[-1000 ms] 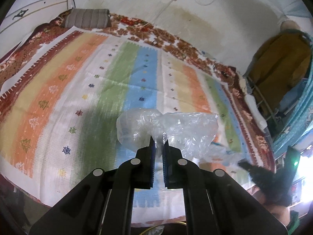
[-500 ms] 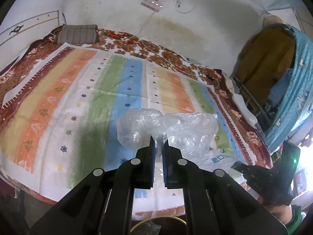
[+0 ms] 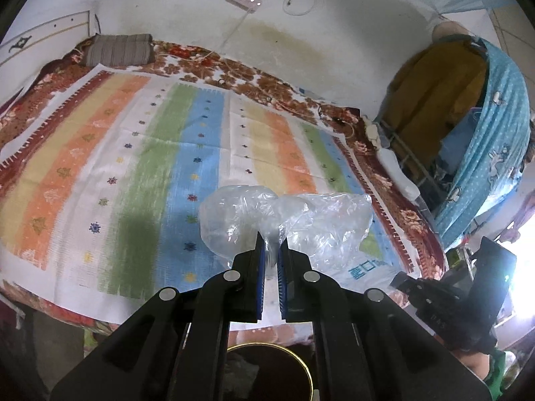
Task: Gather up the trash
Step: 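Lift and carry both plastic bags in both tools down to the bin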
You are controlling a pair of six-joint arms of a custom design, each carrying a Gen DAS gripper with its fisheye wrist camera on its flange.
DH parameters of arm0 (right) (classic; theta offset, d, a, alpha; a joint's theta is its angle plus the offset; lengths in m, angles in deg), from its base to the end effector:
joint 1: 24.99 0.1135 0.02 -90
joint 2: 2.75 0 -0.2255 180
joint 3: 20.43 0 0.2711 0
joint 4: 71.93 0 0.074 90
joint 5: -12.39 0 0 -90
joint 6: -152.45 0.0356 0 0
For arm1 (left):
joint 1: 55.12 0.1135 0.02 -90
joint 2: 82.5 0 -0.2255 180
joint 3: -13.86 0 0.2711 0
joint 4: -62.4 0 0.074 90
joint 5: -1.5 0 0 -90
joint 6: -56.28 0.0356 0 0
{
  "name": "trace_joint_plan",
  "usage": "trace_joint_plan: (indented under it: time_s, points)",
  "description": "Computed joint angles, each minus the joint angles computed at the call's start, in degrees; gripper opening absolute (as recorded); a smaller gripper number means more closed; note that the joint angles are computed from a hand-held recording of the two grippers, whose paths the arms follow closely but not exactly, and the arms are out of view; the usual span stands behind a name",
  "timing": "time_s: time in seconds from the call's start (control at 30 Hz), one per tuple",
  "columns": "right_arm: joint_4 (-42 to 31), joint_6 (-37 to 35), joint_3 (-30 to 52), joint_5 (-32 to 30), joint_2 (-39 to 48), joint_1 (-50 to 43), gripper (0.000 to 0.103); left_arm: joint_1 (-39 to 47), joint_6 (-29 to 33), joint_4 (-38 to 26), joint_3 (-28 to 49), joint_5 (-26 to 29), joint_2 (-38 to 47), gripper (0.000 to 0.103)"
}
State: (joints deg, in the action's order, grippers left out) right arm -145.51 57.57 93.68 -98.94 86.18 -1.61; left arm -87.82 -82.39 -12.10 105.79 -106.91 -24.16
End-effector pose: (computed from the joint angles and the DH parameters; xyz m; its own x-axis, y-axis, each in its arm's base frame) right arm 0.2999 0.1437 0.3742 -0.6336 -0.3603 -0.6847 -0.6476 0.7312 0.2145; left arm 0.1819 -0.1034 0.3848 -0.5980 -0.4627 -0.6544 -0.2079 0.8781 -0.4309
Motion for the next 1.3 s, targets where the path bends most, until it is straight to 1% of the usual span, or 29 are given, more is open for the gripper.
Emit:
trace_joint_plan:
  time_s: [0.17, 0.33, 0.43, 0.6, 0.73, 0.9, 1.0, 1.1, 1.2, 1.3]
  points:
    - [0.6, -0.3, -3.8, -0.7, -4.1, -0.1, 0.000, -5.7, -3.2, -2.1, -0.1, -3.6, -0.7, 0.006]
    - [0.8, -0.9, -8.8, -1.4, -8.7, 0.2, 0.000, -11.8, -7.8, -3.9, -1.7, -6.7, -2.0, 0.006]
    - [1.2, -1.0, -11.7, -1.1, -11.3, 0.6, 0.000, -16.7, -13.3, -7.2, -1.6, -11.5, -1.7, 0.006]
    - [0.9, -1.2, -14.8, -0.9, -14.1, 1.5, 0.000, -22.9, -20.3, -10.7, -2.7, -15.3, -2.1, 0.006]
    - [0.7, -0.9, -18.3, -1.2, -16.9, 1.9, 0.000, -27.5, -24.3, -13.1, -3.0, -17.9, -2.0, 0.006]
    - [0.5, -0.4, -22.4, -0.5, -20.1, 3.1, 0.000, -32.2, -29.6, -15.6, -3.6, -19.6, -0.8, 0.006]
    - [0.5, -0.4, -24.2, -0.3, -21.6, 3.9, 0.000, -34.3, -31.3, -16.4, -3.4, -20.6, 0.2, 0.006]
    - [0.6, 0.1, -26.6, 1.4, -23.4, 5.1, 0.000, -36.7, -33.9, -17.7, -3.5, -21.7, 0.9, 0.006]
    - [0.5, 1.0, -29.7, 3.7, -25.3, 6.1, 0.000, -38.3, -37.0, -19.2, -4.1, -21.2, 2.2, 0.006]
    - [0.1, 2.1, -33.3, 5.5, -27.4, 6.8, 0.000, -39.3, -39.7, -20.0, -5.4, -19.2, 3.4, 0.006]
